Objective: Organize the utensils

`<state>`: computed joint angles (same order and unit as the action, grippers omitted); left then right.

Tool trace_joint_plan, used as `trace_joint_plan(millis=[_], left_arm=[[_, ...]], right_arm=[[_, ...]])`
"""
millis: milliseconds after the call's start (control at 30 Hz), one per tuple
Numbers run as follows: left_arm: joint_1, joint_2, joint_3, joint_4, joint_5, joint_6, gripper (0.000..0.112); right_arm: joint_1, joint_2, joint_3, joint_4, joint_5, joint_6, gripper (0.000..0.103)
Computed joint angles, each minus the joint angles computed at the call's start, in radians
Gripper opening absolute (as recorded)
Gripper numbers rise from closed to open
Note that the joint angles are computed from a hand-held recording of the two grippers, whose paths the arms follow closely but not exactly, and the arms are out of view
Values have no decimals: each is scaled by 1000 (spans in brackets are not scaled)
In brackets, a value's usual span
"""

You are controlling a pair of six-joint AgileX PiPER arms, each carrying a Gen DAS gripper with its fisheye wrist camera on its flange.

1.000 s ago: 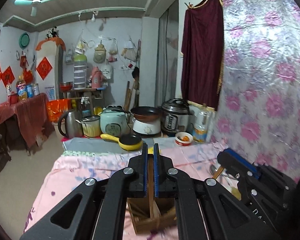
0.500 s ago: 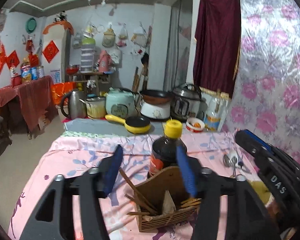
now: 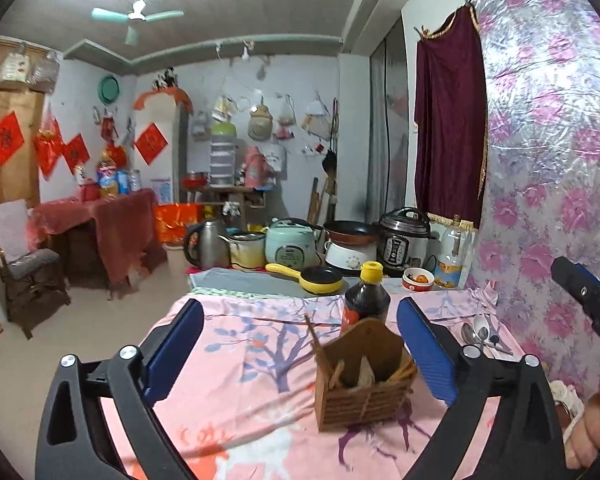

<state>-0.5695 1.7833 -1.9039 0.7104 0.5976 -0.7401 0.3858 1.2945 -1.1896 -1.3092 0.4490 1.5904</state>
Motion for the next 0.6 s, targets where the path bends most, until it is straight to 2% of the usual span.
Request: trace_joint_plan(millis=[67,100,167,200,267,333,400,600], left_arm=[[-49,-96,149,155,-1,-159,97],[-84,-142,217,242,22,-245,97],[-170,-221,344,422,99,-414,97],[-212,-249,393,492,142,-479,97],[-276,-286,465,582,210,-557,97],[-357,-321,554,669,302,-650,97],[-397,-348,612,674,339,-691,97],[-393,-411,729,587,292,-696,97]], right_arm=[[57,-74,64,-42,70,49,67],[105,-121,101,-63,128,74,72],[186,-179,148,-88,225,102,78],[252,-212,173,-97,305,111,80],[381,-264,215,-103,449,132,82],[464,-298,252,-104,523,169,88],[566,-319,293,-106,616,216,91],[678,-276,318,-52,766,236,93]])
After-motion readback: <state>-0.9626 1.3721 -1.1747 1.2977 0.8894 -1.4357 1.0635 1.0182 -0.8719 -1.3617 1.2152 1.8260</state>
